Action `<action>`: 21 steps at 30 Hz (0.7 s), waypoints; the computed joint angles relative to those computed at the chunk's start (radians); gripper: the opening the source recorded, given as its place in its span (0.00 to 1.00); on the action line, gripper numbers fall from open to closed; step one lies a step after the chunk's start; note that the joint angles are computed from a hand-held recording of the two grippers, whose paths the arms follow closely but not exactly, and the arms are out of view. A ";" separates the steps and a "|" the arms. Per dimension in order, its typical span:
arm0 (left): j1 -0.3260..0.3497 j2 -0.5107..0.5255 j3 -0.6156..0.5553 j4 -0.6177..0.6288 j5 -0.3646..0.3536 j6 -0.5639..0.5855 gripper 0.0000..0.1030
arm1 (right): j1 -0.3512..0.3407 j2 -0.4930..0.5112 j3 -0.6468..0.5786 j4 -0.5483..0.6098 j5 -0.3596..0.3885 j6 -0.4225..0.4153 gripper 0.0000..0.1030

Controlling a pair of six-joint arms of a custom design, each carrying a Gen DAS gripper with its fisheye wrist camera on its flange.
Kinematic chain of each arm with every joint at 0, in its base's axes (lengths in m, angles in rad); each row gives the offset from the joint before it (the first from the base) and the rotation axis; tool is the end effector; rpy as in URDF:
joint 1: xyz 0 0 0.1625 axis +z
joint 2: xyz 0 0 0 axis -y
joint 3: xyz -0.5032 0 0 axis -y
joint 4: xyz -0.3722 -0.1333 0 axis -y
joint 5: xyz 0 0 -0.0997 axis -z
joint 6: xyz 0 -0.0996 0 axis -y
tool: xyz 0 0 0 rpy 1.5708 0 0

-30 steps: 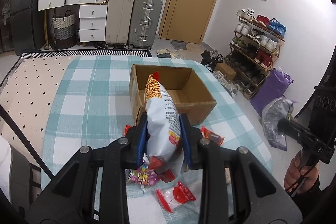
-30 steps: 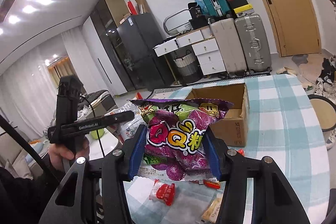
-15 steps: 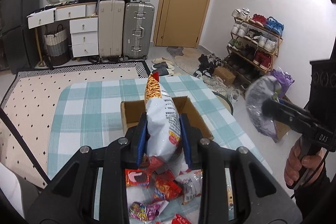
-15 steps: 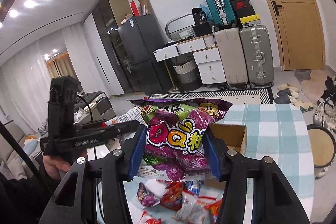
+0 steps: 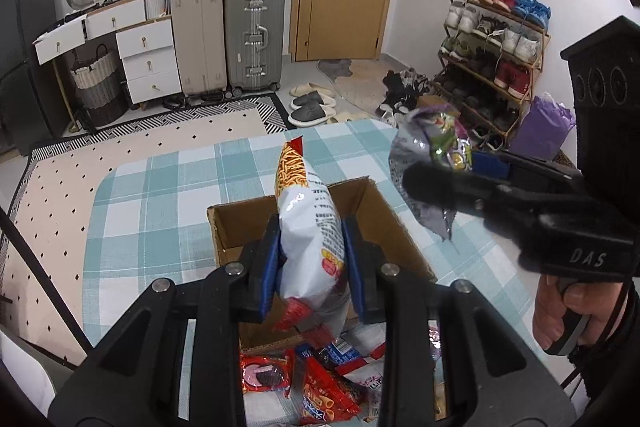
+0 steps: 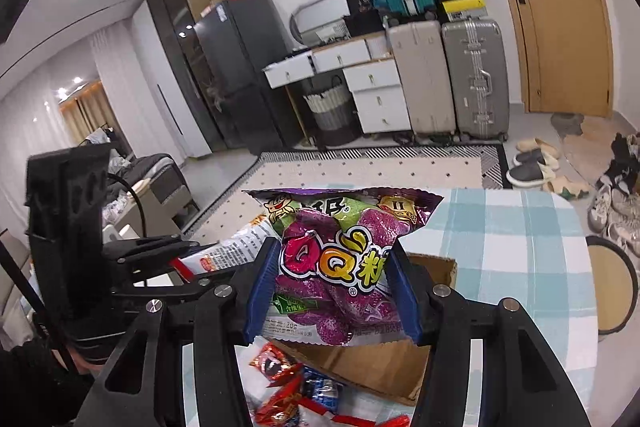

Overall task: Organize snacks
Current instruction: 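Lift both held bags and carry them over the cardboard box, then open both grippers to drop the bags into the box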

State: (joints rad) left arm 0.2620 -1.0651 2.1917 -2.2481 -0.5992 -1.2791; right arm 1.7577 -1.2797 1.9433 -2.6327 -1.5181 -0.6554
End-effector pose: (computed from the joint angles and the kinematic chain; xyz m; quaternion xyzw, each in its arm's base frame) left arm -0.3973 -0.3297 0.1727 0.1168 0.8604 -0.3840 0.3139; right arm 0.2417 -0.5325 0.3623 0.4053 -0.8921 0.1984 0.0208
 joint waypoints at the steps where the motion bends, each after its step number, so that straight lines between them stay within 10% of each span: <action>1: 0.012 0.007 0.004 -0.023 -0.002 0.015 0.26 | -0.005 0.013 -0.004 0.001 -0.007 0.004 0.52; 21: 0.188 0.109 0.089 -0.358 -0.006 0.206 0.26 | -0.065 0.174 0.002 -0.058 -0.156 -0.032 0.53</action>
